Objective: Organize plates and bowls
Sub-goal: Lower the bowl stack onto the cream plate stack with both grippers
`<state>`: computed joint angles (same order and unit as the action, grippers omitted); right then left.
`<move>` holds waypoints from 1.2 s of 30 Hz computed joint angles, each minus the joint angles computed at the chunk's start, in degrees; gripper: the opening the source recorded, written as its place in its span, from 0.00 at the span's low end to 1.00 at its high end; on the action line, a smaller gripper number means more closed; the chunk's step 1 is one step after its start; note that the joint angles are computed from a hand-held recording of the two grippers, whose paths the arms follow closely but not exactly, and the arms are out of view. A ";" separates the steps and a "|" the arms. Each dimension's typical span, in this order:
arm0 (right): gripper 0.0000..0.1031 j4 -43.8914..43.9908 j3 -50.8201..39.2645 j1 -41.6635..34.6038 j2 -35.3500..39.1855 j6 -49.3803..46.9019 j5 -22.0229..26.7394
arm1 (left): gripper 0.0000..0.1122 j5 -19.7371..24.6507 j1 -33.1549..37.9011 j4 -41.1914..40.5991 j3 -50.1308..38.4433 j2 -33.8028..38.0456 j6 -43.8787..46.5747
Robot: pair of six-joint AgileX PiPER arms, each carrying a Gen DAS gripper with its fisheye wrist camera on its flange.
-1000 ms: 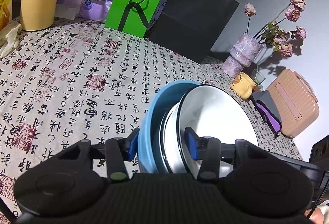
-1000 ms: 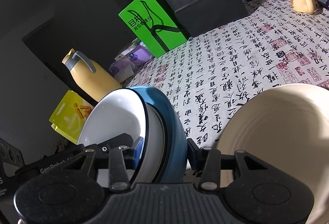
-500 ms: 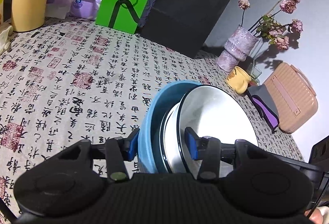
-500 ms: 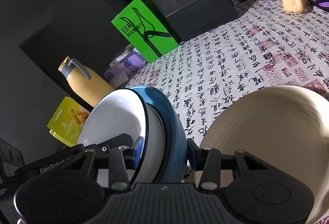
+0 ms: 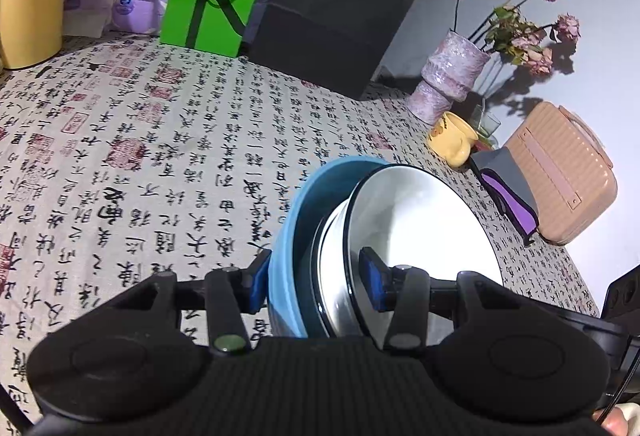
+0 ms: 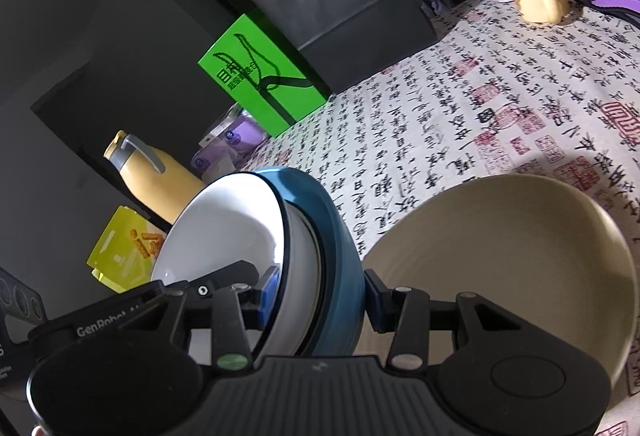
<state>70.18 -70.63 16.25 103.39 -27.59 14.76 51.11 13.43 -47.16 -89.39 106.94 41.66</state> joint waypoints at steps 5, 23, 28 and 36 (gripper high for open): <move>0.42 2.42 1.66 -1.95 -0.73 -2.77 0.33 | 0.41 -0.49 -2.02 0.48 0.11 0.35 -0.78; 0.42 8.21 5.84 -7.36 -1.86 -9.19 1.54 | 0.41 -1.39 -8.29 3.46 -2.34 3.09 -4.60; 0.42 7.77 6.72 -8.31 -2.15 -9.12 1.68 | 0.42 -1.32 -9.25 3.44 -2.38 3.67 -4.96; 0.42 6.11 8.23 -9.50 -2.77 -7.51 1.73 | 0.42 -0.59 -10.54 3.92 -3.09 4.91 -5.65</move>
<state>76.29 -62.39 6.75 100.61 -35.09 16.49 50.51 2.89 -43.24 -92.48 111.85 36.01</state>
